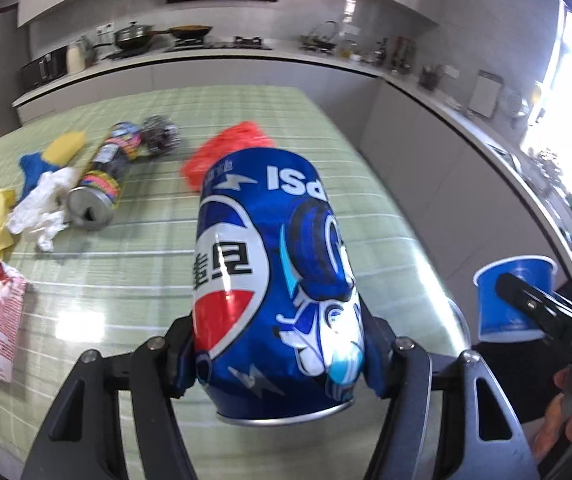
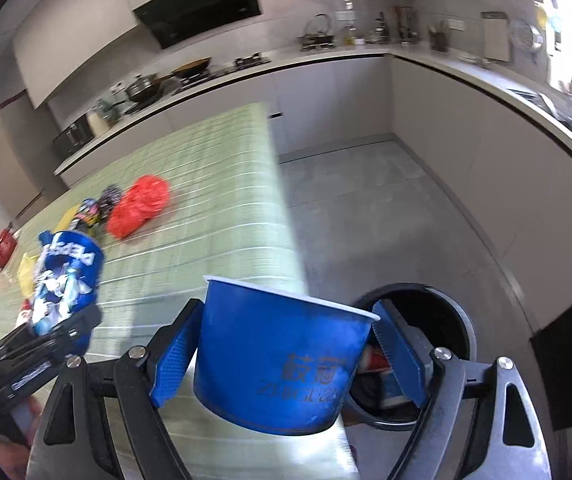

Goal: Collect trash
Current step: 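Carry the can and blue cup to the bucket and open both grippers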

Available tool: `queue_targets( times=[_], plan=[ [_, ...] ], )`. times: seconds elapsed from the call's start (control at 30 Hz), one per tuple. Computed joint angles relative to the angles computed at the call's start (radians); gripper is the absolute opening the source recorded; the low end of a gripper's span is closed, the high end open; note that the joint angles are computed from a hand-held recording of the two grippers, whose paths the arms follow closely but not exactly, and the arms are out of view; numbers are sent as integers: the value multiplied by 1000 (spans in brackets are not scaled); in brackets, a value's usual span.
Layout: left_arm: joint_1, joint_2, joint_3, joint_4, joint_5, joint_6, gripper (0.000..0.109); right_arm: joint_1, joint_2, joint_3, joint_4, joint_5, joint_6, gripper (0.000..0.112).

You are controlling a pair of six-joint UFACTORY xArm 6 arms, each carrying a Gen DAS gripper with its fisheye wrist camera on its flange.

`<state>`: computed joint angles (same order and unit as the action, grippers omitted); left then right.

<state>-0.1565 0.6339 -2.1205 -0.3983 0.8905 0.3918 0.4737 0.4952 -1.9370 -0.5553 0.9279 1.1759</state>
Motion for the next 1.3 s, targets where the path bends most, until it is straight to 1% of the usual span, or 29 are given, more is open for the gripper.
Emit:
queue_targets(
  times=[0.1, 0.13, 0.17, 0.23, 0.3, 0.37, 0.4, 0.43, 0.53, 0.57, 0.67, 0.77, 0.83, 0.87, 0.93, 1.0, 1.07, 1.1, 1.13, 1.17, 1.23, 1.3],
  plan=[
    [-39, -53, 62, -23, -10, 25, 65, -21, -125, 176, -38, -24, 57, 86],
    [-54, -53, 58, -25, -8, 20, 65, -31, -161, 228, -45, -33, 64, 86],
    [-72, -65, 73, -28, -13, 17, 65, -48, -213, 302, -49, -50, 69, 86],
    [-115, -80, 94, -32, -23, 5, 65, -75, -282, 399, -47, -80, 65, 86],
    [-157, -92, 115, -26, -40, -17, 65, -119, -371, 526, -37, -134, 45, 86],
    [-210, -87, 121, -3, -62, -63, 65, -174, -448, 643, -10, -204, -8, 86],
    [-238, -79, 117, 11, -65, -98, 65, -193, -469, 673, 6, -216, -40, 86],
    [-255, -53, 81, 18, -51, -126, 65, -214, -491, 708, 24, -235, -72, 86],
    [-323, -4, 43, 85, -64, -215, 65, -295, -552, 816, 106, -317, -209, 86],
    [-342, 4, 51, 107, -80, -247, 65, -308, -549, 823, 121, -332, -236, 86],
    [-384, 31, 73, 200, -115, -359, 65, -358, -519, 857, 216, -412, -381, 86],
    [-403, 83, 59, 281, -114, -456, 65, -387, -462, 863, 328, -485, -518, 86],
    [-412, 110, 49, 330, -121, -506, 66, -394, -422, 853, 375, -511, -585, 86],
    [-416, 122, 45, 355, -125, -531, 66, -399, -392, 845, 431, -532, -647, 86],
    [-423, 160, 6, 385, -104, -573, 66, -401, -355, 835, 499, -557, -724, 86],
    [-430, 188, -22, 446, -97, -631, 66, -399, -308, 813, 577, -578, -804, 87],
    [-433, 229, -70, 497, -67, -682, 72, -395, -267, 789, 672, -578, -895, 87],
    [-435, 259, -118, 528, -22, -711, 83, -396, -245, 773, 688, -570, -914, 87],
    [-437, 303, -189, 557, 30, -730, 89, -395, -229, 759, 689, -566, -913, 88],
    [-438, 321, -217, 576, 47, -742, 89, -397, -219, 752, 682, -570, -904, 88],
    [-438, 338, -245, 598, 54, -746, 89, -401, -218, 751, 672, -585, -885, 88],
    [-437, 346, -276, 581, 67, -739, 89, -405, -227, 745, 635, -583, -850, 88]
  ],
)
